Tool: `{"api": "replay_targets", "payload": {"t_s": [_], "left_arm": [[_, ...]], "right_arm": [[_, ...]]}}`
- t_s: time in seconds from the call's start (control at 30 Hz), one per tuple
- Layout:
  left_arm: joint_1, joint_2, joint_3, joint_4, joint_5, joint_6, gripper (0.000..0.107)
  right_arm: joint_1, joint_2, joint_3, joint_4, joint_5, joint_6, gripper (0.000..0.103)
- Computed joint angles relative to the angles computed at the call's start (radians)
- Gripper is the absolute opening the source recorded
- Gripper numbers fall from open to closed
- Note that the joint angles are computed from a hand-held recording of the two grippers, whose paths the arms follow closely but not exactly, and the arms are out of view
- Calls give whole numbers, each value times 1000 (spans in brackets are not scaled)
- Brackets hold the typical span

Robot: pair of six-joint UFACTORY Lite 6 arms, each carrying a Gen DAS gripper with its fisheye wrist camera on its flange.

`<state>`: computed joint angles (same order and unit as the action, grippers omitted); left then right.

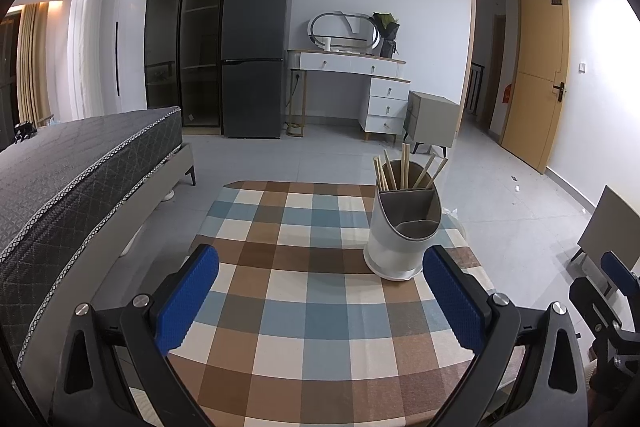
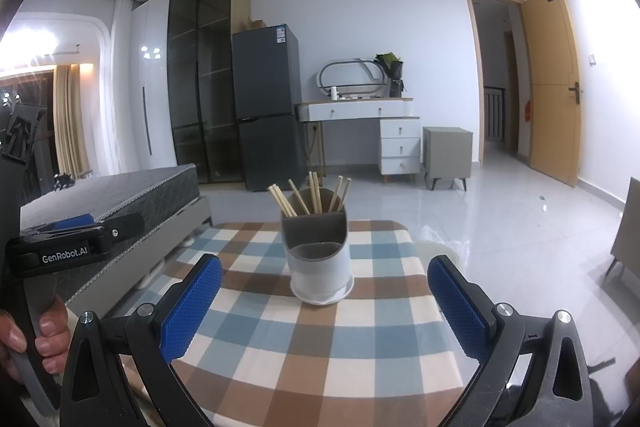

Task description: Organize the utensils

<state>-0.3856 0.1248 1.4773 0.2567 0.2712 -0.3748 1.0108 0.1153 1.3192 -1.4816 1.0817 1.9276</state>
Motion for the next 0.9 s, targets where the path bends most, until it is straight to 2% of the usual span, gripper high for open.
{"api": "replay_targets", "payload": {"t_s": [0.27, 0.9], "left_arm": [[-5, -1, -1, 11, -2, -15, 100], [9, -3, -2, -86, 0, 71, 100]], "right_arm": [[-4, -12, -13, -2, -8, -5, 103], [-9, -5, -5, -2, -15, -9, 103]]}}
